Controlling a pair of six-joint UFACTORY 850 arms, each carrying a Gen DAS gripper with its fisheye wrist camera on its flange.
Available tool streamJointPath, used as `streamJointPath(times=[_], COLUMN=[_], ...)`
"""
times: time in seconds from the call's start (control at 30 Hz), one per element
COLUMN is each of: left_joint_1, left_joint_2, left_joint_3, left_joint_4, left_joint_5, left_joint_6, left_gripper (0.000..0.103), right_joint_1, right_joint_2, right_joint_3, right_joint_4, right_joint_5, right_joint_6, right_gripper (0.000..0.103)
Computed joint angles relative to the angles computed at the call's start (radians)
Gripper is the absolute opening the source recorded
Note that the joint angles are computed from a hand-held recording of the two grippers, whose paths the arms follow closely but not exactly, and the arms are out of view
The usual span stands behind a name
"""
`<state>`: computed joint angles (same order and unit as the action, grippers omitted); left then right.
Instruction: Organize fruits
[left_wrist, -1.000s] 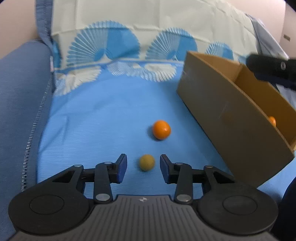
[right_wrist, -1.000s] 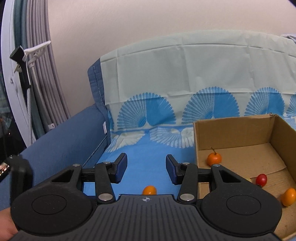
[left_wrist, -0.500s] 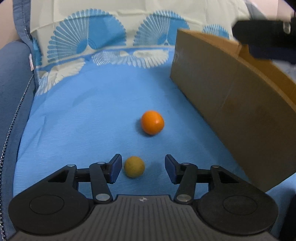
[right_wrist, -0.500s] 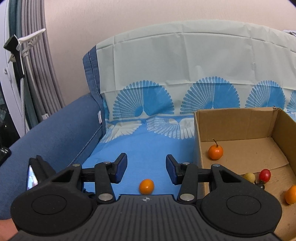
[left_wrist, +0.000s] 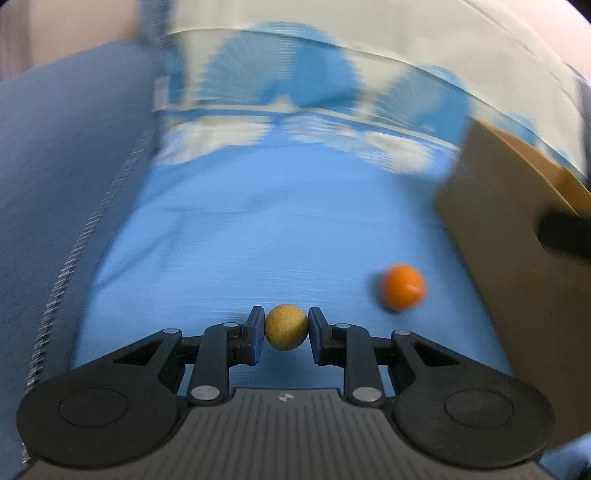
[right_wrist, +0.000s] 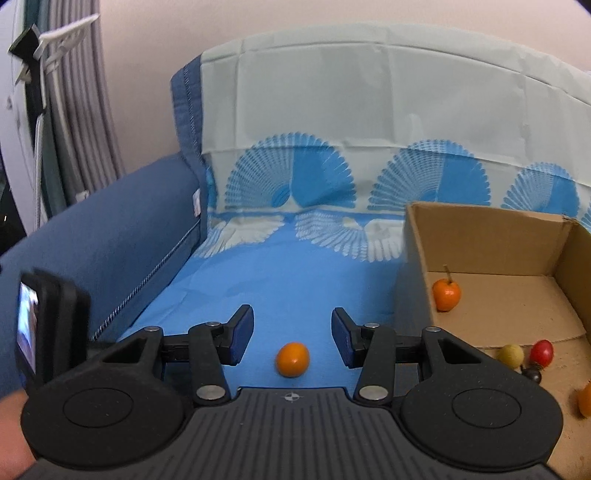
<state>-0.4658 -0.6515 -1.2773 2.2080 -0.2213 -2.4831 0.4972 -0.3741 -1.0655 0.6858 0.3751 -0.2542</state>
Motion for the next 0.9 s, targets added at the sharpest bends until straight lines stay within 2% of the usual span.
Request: streamJointPath(times=[0.1,0.23,0.3,0.4,0.6,0.77,0.87,0.9], left_joint_1=[0.009,0.019,0.021,0.025,0.025,0.026,0.026,0.026], left_joint_2=[-0.005,-0.011,-0.02,-0.024,-0.028,-0.027,-0.025,-0.024], left_joint_3=[-0.01,-0.018,-0.03,-0.032,-0.033,-0.032,-0.031,-0.029], left_joint_4=[-0.195,-0.25,-0.295,-0.297,-0.27,-0.262,-0.257,-0.252], left_joint_5=[-0.03,-0.032,-0.022,-0.019,-0.02,-0.019,-0.022,-0.024], left_joint_6=[0.133,0.154,0.203,0.217,0.189,0.179,0.171,0.166], left_gripper=[0.028,0.028,0.028,0.028,0.028,0.028,0.028,0.028], right_joint_1=[0.005,0.006,0.007,0.004,-0.005,-0.031,-0.041,-0.041], right_joint_2=[-0.033,-0.087,-0.12,-0.175,-0.28,-0.335,-0.351,-0.354], right_joint_3=[-0.037,-0.102,-0.141,-0.205,-0.316,-0.377,-0.391,-0.392], right_joint_4=[0.053,0.218,0.338,0.539,0.859,1.177,1.292,1.293], right_joint_5=[-0.03,-0.086,-0.095,-0.109,-0.098,-0.152,-0.183,-0.187], right_joint_6=[-0.079,-0.248,-0.363,-0.547,-0.833,-1.109,-1.199,-1.205], right_gripper=[0.051,0.053,0.058,0.064,0.065,0.065,0.058,0.045])
